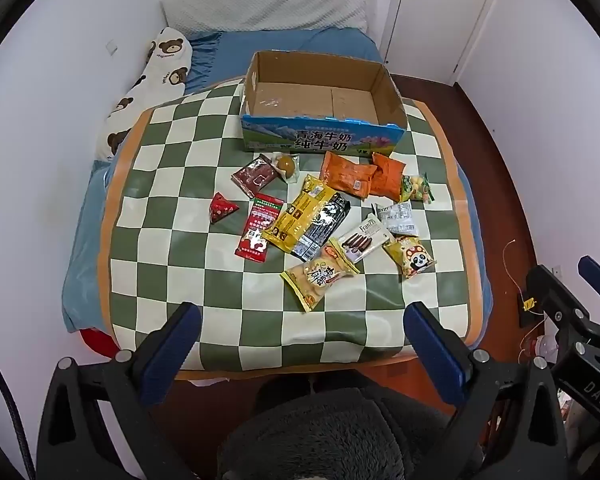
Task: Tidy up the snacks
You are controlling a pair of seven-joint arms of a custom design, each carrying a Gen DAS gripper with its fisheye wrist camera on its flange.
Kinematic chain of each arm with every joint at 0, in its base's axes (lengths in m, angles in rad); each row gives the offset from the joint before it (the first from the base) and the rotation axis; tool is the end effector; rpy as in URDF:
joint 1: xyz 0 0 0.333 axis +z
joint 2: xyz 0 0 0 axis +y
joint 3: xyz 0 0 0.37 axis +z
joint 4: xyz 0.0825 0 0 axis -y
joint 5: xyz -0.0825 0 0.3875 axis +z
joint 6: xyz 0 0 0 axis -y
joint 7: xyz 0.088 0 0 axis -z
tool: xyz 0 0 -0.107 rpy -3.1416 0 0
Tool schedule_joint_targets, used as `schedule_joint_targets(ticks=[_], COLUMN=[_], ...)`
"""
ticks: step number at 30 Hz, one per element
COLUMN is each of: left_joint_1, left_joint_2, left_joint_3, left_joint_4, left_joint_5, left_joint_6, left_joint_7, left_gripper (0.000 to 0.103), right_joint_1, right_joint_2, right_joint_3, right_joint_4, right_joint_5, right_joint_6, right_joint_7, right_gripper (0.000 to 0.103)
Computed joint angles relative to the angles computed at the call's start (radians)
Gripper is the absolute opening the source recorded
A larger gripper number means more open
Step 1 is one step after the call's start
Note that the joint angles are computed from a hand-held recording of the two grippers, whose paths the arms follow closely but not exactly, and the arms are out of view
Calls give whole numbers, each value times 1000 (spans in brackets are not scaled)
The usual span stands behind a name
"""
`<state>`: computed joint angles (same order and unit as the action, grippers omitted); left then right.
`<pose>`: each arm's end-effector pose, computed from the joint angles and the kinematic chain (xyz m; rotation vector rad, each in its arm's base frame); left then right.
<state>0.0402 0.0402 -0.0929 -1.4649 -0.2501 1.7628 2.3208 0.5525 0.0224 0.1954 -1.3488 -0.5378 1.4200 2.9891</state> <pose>0.5888 -0.0514 0.7290 -1.1370 2.7480 -0.5091 0.4415 0.3237 0.7726 -1.1177 2.6284 -0.7134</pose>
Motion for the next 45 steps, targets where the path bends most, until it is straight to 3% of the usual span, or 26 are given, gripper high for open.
schedule_joint_targets(ticks=[1, 8, 45], left_joint_1=[3, 6, -8], left_joint_2=[15, 21, 13], left_joint_3=[2, 1, -5], left_joint_4=[25, 33, 31], left_joint_5=[-13, -11, -13], left_joint_6=[-36, -38, -7], left_joint_7=[-5, 8, -24], left_gripper=[103, 103, 103], right_joint_1=[0, -4, -8], right_joint_2=[-1, -7, 3], right_joint_3=[0, -2, -6], right_joint_4=[-1, -8, 3], right_joint_5=[-1, 8, 1], right_joint_6=[0, 2, 1], right_joint_7=[1, -4, -12], right_gripper=[101, 101, 101])
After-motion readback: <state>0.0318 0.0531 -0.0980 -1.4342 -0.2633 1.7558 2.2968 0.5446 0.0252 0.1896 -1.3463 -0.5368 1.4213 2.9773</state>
